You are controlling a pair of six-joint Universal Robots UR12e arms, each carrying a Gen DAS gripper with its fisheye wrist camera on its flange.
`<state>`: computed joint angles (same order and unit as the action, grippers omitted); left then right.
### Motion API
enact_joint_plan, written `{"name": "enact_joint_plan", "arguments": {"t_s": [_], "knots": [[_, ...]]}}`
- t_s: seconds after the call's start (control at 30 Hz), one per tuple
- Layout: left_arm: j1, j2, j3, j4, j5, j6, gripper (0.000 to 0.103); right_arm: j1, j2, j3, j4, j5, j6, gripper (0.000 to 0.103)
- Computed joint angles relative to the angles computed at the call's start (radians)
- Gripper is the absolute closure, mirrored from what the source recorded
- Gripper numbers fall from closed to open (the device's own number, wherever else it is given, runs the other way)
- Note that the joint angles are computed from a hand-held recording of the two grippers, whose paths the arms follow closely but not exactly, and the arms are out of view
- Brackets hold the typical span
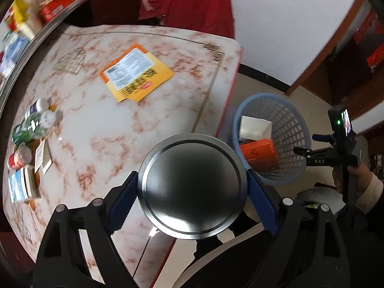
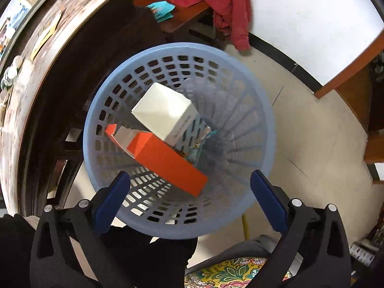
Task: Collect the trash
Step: 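Carry the lid and orange packet to the blue basket and open both grippers, then move both grippers back over the table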
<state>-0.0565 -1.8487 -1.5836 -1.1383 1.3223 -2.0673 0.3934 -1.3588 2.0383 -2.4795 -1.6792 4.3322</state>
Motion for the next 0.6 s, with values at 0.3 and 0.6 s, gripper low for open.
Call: {"name": "enact_joint_plan", "arguments": {"t_s": [0.3,0.6], "knots": [[-0.1,0.052,-0.079,-0.113,-0.032,0.359,0.019,0.033,-0.08,0.046,0.016,-0.091,0.091,0.007],[-0.262,0.024,-0.17,-0.032,0.088,0.405,0.019,0.076,-0.178,0.118,0.086,-0.18,0.267,0.007]]}}
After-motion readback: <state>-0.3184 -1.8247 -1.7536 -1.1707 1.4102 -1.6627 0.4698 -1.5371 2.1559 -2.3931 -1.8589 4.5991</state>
